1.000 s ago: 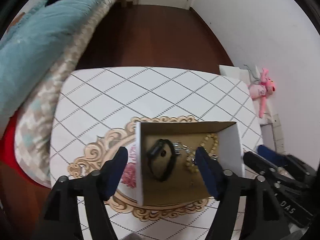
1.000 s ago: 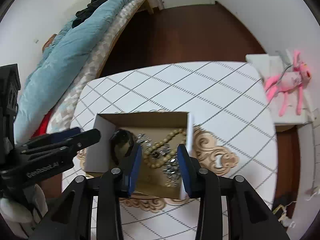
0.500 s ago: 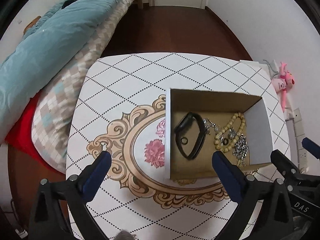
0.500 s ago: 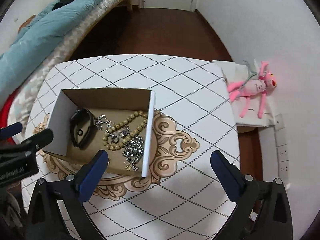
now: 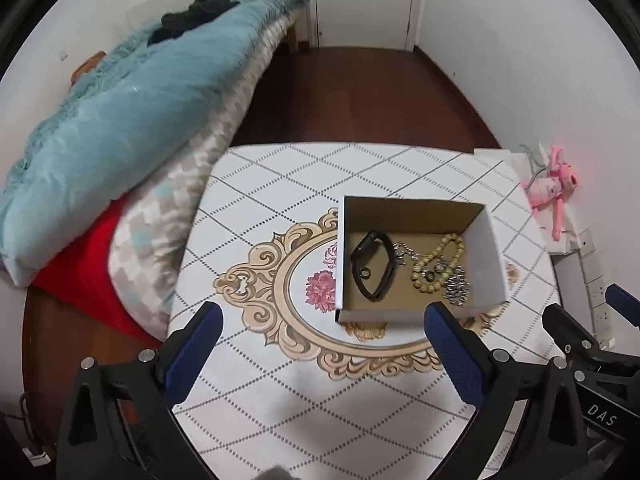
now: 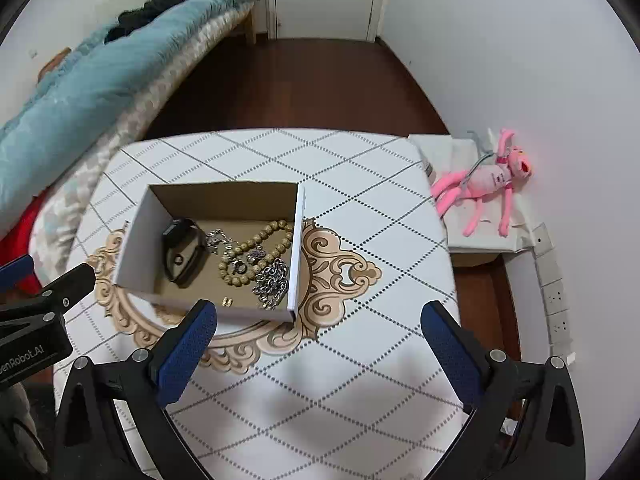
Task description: Organize jewelry
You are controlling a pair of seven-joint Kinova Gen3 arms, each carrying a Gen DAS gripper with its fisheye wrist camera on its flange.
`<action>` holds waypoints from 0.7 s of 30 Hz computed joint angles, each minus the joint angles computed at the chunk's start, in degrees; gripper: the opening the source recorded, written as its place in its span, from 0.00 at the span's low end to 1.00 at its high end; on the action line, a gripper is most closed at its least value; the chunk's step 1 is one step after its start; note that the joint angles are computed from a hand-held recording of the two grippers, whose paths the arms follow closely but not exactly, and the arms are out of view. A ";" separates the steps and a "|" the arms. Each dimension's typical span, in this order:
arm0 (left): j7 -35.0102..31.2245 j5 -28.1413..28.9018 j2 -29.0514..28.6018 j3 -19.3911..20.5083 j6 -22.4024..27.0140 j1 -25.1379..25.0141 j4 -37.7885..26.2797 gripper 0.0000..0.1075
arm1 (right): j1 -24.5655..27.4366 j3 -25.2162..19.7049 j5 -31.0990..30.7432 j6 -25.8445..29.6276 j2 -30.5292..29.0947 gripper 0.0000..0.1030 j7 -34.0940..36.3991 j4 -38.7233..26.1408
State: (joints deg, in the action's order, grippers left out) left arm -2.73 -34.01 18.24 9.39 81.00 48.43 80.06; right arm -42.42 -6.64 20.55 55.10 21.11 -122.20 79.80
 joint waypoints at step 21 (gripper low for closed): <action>5.68 -15.31 0.39 2.26 23.58 19.21 -16.76 0.95 | 2.24 -11.99 10.33 3.73 -24.30 1.00 -11.36 8.88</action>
